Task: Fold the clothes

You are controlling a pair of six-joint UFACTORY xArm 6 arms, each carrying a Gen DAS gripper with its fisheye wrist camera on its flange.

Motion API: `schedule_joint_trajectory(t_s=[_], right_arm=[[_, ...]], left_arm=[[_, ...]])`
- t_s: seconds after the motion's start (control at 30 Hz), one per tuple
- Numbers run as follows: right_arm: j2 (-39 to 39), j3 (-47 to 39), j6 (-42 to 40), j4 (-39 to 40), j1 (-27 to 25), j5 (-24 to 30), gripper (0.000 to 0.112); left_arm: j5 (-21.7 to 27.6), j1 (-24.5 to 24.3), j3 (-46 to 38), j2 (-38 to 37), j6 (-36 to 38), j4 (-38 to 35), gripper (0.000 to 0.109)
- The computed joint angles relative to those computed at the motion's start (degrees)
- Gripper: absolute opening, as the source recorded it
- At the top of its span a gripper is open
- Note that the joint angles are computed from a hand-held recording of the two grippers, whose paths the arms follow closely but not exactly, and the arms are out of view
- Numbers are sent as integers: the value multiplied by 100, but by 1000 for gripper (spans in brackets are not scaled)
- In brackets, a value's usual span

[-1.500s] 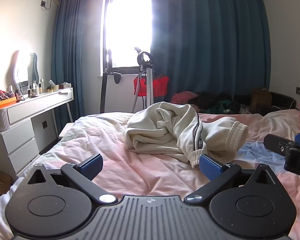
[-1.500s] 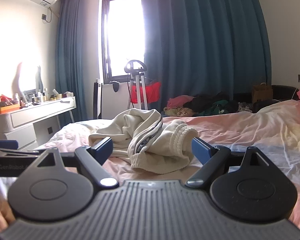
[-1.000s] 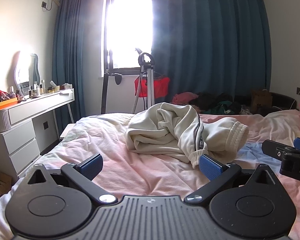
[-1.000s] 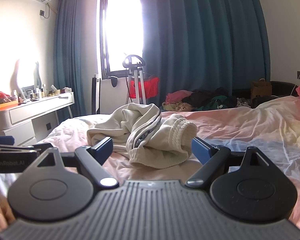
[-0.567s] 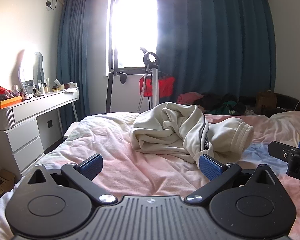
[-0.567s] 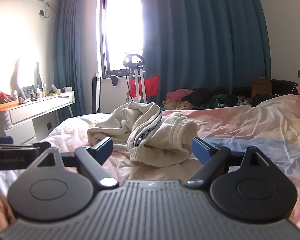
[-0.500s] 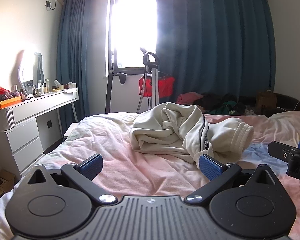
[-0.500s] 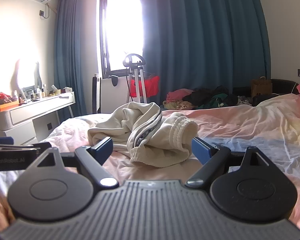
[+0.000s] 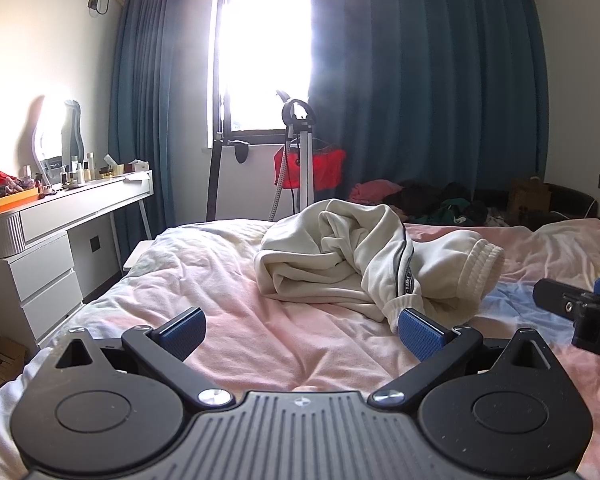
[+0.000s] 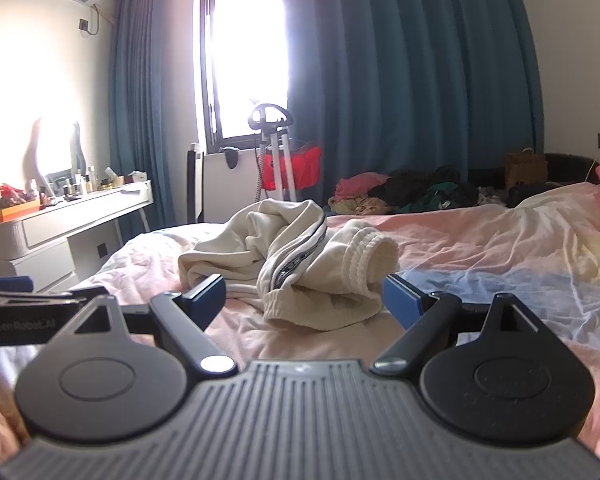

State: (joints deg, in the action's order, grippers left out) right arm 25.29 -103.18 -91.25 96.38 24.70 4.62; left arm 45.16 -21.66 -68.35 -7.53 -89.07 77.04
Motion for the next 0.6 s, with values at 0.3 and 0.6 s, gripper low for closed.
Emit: schedule_joint_trajectory(t_s=[0.3,0.6], right_arm=[[18,84,708,-638,5,14,87],[320,-176,2432,-2135,-93,110,87]], left_arm=[[-145,95,87,-31,-129,-109,103],[-481,278,-27,36,-92,-239,103]])
